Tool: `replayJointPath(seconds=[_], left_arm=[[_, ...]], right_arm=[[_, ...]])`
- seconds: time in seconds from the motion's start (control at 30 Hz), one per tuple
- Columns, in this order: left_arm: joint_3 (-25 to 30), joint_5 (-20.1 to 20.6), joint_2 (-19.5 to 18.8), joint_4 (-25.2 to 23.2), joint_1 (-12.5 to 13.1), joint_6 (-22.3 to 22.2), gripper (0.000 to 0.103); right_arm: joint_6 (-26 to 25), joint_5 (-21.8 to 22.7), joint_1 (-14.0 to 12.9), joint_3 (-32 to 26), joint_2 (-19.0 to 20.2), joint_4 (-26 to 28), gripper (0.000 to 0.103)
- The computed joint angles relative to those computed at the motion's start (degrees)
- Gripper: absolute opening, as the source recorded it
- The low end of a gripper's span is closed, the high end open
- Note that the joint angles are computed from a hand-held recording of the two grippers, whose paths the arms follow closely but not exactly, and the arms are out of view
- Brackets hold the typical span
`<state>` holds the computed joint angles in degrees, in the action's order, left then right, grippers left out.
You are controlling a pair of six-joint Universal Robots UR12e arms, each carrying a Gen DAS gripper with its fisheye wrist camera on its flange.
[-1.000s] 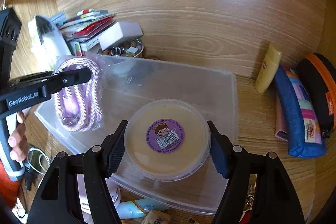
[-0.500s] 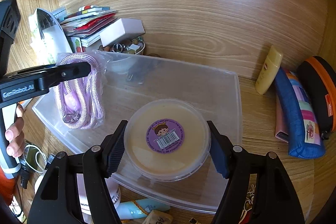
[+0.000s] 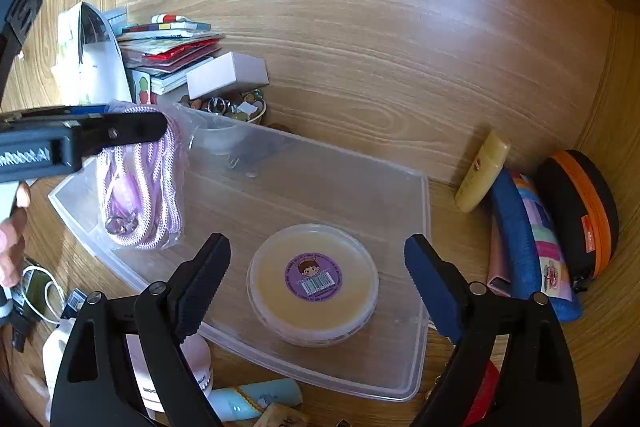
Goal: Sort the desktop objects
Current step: 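Lower the cream tub into the clear box and open the right tool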
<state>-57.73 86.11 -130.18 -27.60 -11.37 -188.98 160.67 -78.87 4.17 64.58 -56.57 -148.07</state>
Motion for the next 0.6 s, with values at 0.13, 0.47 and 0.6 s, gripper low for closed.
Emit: replayJointPath(seconds=[0.13,0.47,0.6], left_arm=[[-1.5,-0.1,0.9,3.4,0.2,-0.2,0.092],[-3.3,3.4,2.3,7.9,-0.2,1.7,0.099],[-3.6,3.5,2.9,6.4,0.0,1.7,0.099]], right_arm=[[0.8,0.7,-0.2,-0.2,0.0,0.9,0.087],[1.4,1.5,-0.4,0.5,-0.5,-0.6,0.091],[1.5,1.6,-0.6,0.5,-0.7,-0.4,0.091]])
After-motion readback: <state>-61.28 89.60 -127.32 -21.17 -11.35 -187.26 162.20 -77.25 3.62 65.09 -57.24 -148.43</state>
